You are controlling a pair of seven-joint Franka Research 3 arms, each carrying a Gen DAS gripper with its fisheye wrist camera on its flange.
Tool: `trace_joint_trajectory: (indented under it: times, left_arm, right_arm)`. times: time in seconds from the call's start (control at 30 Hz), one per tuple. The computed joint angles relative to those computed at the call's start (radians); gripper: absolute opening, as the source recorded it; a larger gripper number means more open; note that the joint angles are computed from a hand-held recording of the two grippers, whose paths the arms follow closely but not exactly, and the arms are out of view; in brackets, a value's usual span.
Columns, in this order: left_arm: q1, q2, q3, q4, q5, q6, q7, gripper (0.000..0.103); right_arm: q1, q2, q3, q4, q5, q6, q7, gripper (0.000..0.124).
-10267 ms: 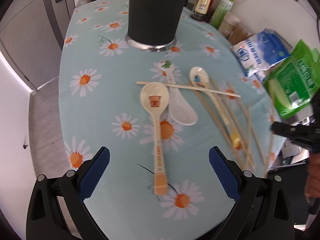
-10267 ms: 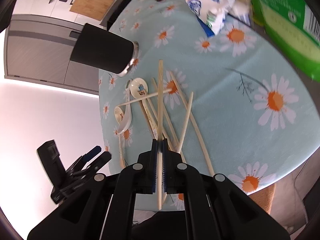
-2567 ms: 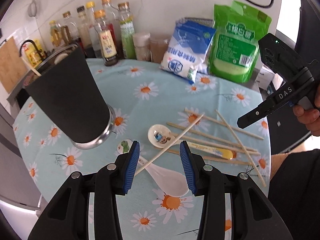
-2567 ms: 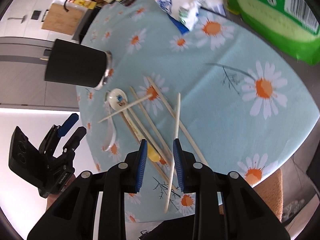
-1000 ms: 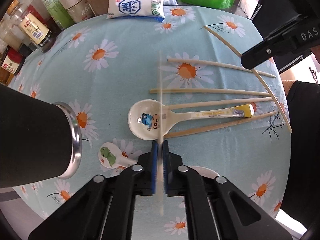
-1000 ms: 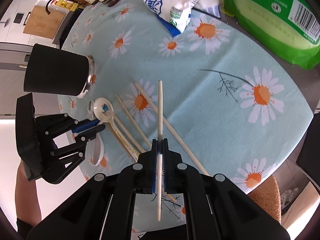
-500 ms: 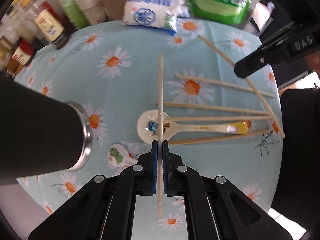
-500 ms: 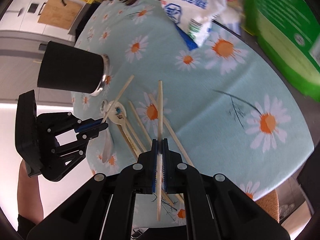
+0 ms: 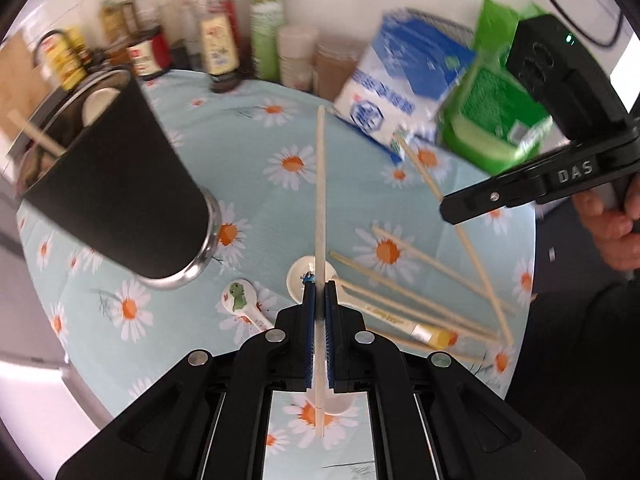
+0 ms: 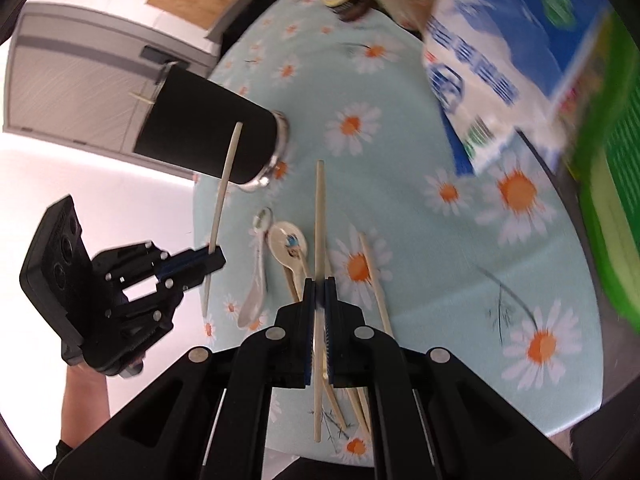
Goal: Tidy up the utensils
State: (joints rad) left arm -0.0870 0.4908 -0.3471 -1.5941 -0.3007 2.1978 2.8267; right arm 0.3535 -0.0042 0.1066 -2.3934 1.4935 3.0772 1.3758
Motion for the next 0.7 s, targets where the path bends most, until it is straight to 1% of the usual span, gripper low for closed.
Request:
trace_joint_trajectory:
  times: [0.07,0.2,0.3,0.43,0.53,0.63,0.7]
  left_arm:
    - [0.026,-0.036,-0.012,-0.055,-0.068,0.048,-0.008,0.003]
    - [0.059,-0.077,-0.021,-0.111,-0.182,0.091,-0.016,0.003]
    - [0.086,-0.112,-0.025,-0.162,-0.298,0.134,-0.017,0.003]
    - [0.111,-0.142,-0.022,-0.2,-0.452,0.174,-0.014,0.003]
    - [0.127,-0.168,-0.02,-0.223,-0.582,0.189,0.008,0.003]
    - [0.128,-0.189,-0.011,-0.236,-0.701,0.206,0.035,0.003]
    - [0.124,-0.193,0.0,-0.232,-0.761,0.203,0.05,0.003]
  right_arm:
    - [-0.007,0.007,-0.006,0.021,0.043,-0.014,-0.079,0.006]
    - [-0.019,0.023,-0.011,0.061,0.06,-0.018,-0.184,0.006]
    - [-0.031,0.038,-0.014,0.1,0.1,-0.033,-0.28,0.006]
    - [-0.04,0.054,-0.015,0.152,0.13,-0.032,-0.386,0.006]
    - [-0.039,0.065,-0.012,0.197,0.154,-0.001,-0.474,0.006]
    - [-0.037,0.078,-0.011,0.239,0.146,0.041,-0.528,0.006]
    - [-0.038,0.087,-0.012,0.273,0.177,0.062,-0.601,0.006]
